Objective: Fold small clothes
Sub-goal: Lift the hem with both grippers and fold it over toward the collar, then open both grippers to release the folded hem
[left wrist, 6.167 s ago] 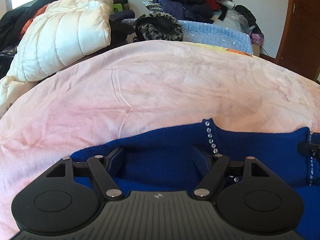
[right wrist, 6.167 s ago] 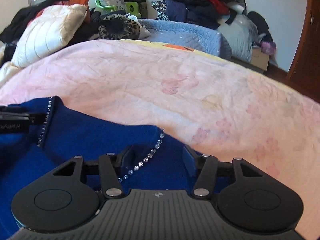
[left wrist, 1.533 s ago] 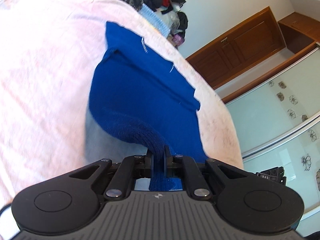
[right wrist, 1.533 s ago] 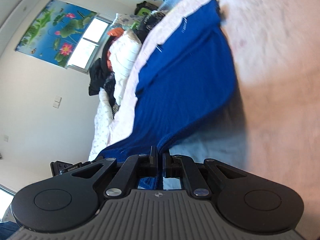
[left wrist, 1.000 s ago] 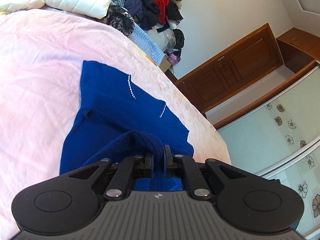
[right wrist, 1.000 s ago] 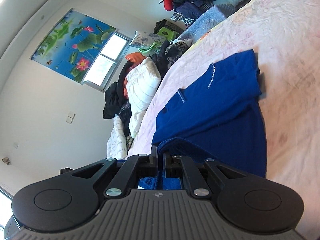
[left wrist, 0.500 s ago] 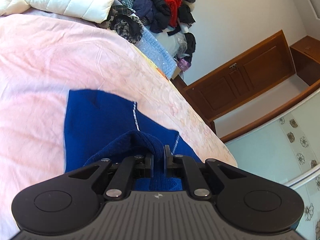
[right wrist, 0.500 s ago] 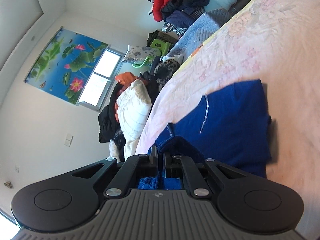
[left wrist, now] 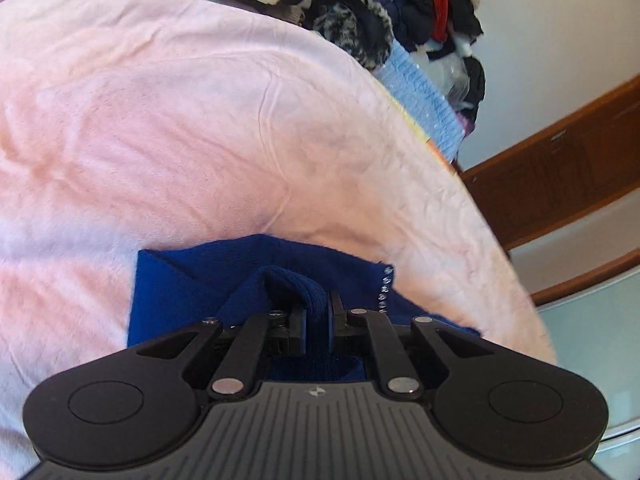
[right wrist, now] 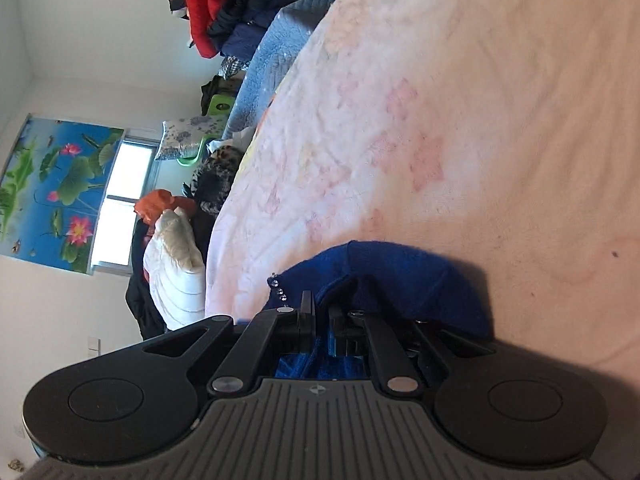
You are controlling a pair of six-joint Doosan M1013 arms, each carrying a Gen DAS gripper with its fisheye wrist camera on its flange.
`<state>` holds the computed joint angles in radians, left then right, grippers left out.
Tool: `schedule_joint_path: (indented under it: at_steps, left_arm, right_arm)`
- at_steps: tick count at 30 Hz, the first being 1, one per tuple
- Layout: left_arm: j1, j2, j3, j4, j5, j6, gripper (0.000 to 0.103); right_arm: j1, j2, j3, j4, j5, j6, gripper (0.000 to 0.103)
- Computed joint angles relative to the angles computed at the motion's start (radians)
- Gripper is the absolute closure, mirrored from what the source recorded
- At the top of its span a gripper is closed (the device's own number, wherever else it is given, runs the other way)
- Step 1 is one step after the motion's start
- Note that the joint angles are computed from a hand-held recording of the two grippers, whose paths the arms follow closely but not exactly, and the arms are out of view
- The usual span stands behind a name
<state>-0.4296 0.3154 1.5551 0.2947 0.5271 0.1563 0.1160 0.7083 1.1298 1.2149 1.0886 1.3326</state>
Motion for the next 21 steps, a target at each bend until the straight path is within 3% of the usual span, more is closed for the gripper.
schedule_joint_path:
  at_steps: [5,7,11,13,15,17,19,21]
  left_arm:
    - [-0.019,0.017,-0.052,0.061,0.111,0.008,0.093]
    - [-0.049,0.02,-0.075,0.171,0.178,-0.032,0.092]
    - [-0.135,0.044,-0.139,0.43,0.358,-0.017,0.091]
    - [-0.167,0.053,-0.153,0.534,0.404,-0.02,0.09]
    - [-0.163,0.05,-0.155,0.513,0.374,-0.002,0.069]
    - [-0.124,0.032,-0.132,0.385,0.251,0.014,0.017]
    - [-0.081,0.009,-0.089,0.26,0.108,0.008,0.015]
    - [-0.068,-0.009,-0.054,0.285,0.051,-0.097,0.015]
  right_arm:
    - [-0.002,-0.003,0.018,0.086,-0.028,-0.01,0.063]
    - [0.002,-0.019,0.026,0.082,-0.053,-0.052,0.064]
    - [0.051,-0.111,0.069,-0.11,-0.302,-0.24,0.064]
    - [0.079,-0.144,0.09,-0.185,-0.41,-0.316,0.063]
    - [0.094,-0.152,0.087,-0.21,-0.422,-0.379,0.058]
    - [0.104,-0.143,0.059,-0.266,-0.377,-0.384,0.054]
    - [0.116,-0.139,0.049,-0.321,-0.356,-0.403,0.053]
    - [0.125,-0.131,0.039,-0.384,-0.333,-0.376,0.053]
